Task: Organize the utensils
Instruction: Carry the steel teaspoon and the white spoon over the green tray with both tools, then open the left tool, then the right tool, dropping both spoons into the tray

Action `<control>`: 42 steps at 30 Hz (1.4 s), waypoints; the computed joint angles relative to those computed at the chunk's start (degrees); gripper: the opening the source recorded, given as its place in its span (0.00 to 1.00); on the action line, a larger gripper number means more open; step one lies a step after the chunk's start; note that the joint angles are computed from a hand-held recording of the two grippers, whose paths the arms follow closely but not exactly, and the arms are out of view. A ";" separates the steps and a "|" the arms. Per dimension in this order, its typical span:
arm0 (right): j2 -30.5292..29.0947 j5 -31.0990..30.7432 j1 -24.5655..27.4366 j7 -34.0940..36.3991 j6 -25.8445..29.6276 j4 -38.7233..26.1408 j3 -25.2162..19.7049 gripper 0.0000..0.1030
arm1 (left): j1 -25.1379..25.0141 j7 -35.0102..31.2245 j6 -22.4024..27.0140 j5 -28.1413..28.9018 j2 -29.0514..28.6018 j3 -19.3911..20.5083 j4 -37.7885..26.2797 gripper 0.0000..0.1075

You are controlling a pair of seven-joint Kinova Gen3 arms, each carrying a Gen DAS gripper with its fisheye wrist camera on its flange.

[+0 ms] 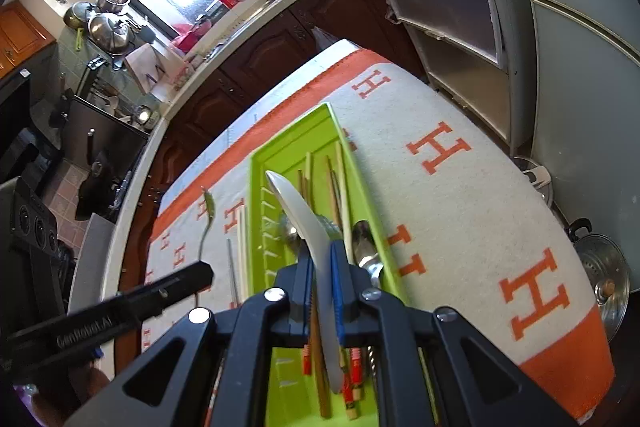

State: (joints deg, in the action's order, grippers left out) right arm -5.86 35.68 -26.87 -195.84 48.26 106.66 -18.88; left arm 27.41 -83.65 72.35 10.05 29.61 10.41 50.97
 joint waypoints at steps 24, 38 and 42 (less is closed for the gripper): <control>4.20 -3.66 -3.96 5.69 5.83 -4.83 3.15 0.18 | 8.28 4.98 -10.40 -12.86 -3.87 -3.07 10.71 0.42; 5.19 0.03 -10.21 0.12 16.99 -9.62 0.07 0.21 | 4.41 7.01 -15.55 -18.83 -16.22 -1.19 25.83 0.43; 5.72 1.46 -12.40 -1.18 19.03 -11.18 -0.67 0.21 | 1.62 5.97 -16.49 -16.70 -19.26 -0.47 29.22 0.43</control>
State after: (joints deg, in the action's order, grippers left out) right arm -0.15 37.14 -39.27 -197.02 67.29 95.47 -19.55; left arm 29.03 -77.68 55.86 -6.65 10.35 9.94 80.19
